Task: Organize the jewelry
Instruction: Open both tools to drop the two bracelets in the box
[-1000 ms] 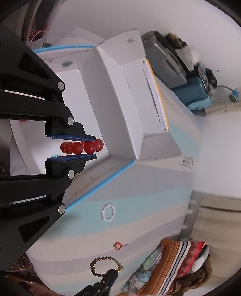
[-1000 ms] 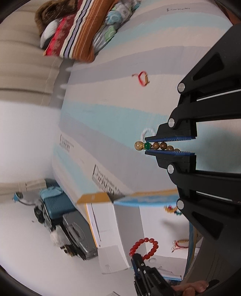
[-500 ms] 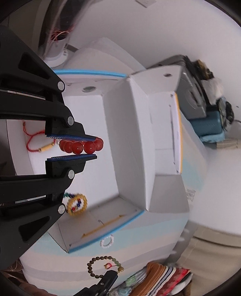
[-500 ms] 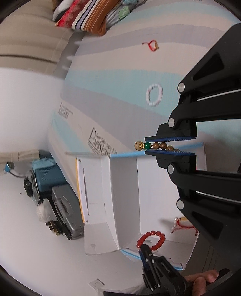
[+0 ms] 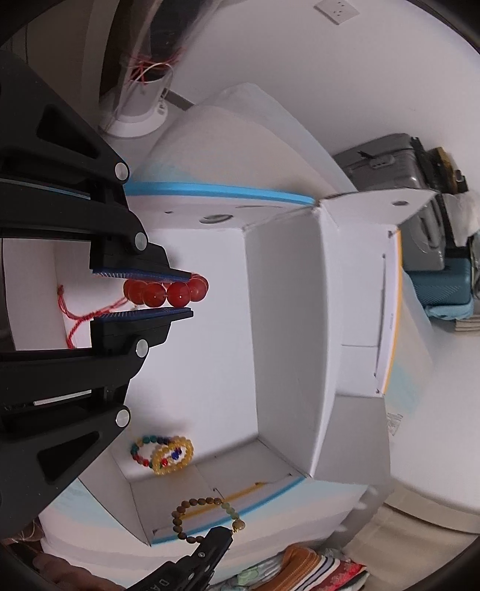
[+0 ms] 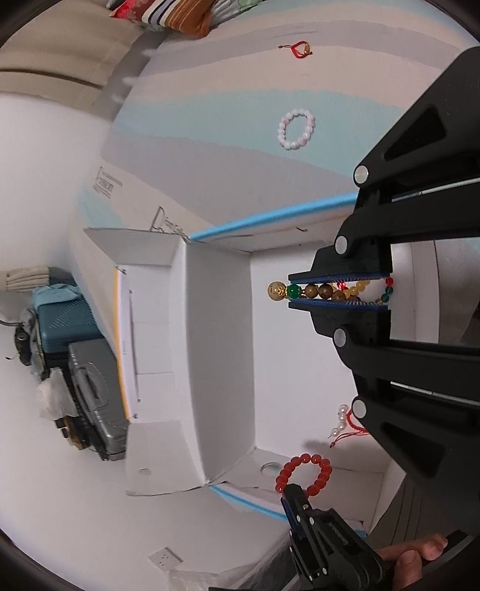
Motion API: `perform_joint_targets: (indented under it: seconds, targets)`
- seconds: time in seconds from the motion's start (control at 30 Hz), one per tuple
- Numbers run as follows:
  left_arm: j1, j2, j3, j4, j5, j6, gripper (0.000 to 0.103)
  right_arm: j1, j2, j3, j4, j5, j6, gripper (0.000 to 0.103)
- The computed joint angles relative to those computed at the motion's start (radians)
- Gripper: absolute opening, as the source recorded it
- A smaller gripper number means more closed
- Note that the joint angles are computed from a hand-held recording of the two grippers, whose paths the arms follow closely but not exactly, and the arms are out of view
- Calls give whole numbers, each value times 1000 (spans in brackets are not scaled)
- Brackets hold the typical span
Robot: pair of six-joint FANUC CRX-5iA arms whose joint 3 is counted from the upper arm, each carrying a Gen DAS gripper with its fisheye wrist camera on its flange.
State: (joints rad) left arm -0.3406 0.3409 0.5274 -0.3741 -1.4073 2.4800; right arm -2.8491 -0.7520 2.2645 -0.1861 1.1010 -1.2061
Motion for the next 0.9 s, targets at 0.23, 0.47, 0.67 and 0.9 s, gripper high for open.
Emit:
perform_joint_targets:
  seconds: [0.23, 0.47, 0.67, 0.9]
  targets:
    - [13, -3, -42, 29, 25, -4, 13, 12, -37, -41, 23, 45, -17, 7]
    - [15, 5, -34, 32, 26, -9, 13, 19, -45, -55, 39, 58, -26, 9]
    - [7, 13, -20, 18, 12, -5, 15, 23, -49, -65, 51, 71, -36, 16]
    - [-22, 29, 24, -30, -14, 7, 47, 10, -9, -11, 46, 11, -58, 58]
